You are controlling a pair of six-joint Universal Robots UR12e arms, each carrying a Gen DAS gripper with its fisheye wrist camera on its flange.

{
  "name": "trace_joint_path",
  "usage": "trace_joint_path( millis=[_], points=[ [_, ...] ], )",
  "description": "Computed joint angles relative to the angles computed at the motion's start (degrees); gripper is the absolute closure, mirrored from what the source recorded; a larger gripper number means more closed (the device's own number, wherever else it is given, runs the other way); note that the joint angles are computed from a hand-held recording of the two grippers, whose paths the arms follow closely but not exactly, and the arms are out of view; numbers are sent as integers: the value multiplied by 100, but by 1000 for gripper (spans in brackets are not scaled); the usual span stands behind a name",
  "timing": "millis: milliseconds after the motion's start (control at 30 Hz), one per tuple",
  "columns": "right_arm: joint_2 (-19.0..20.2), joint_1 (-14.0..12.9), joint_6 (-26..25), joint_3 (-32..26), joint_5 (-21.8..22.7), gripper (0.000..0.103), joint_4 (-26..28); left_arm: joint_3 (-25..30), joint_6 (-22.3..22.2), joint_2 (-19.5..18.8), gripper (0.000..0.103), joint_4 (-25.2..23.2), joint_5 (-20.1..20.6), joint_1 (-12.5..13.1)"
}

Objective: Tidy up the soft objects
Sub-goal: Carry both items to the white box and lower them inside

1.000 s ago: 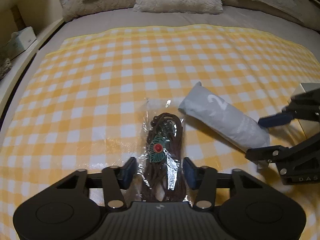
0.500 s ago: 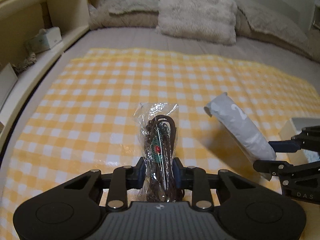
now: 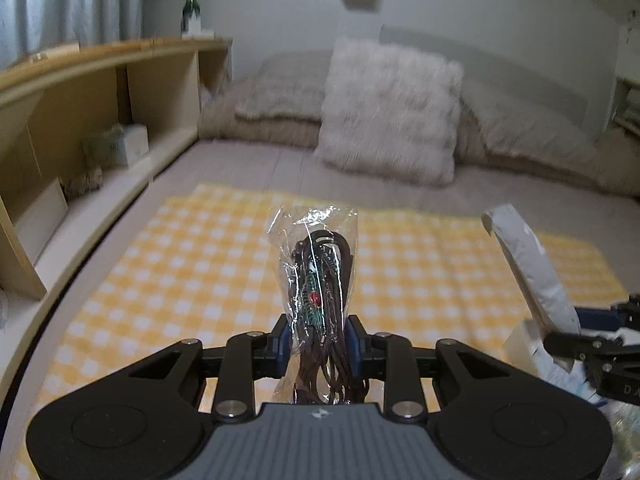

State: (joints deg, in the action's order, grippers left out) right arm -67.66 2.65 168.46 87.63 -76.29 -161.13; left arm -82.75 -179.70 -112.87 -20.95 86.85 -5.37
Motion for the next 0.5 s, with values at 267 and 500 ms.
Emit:
trace_joint_path(
  millis=[267,500],
  points=[
    [-472,-232,256,478,-58,63,-524,-137,-138,167,73,611,-378,-122],
    [-847,-450,457,889,-227,63,-919,-121,-250,158,73,984,-672,-304]
  ],
)
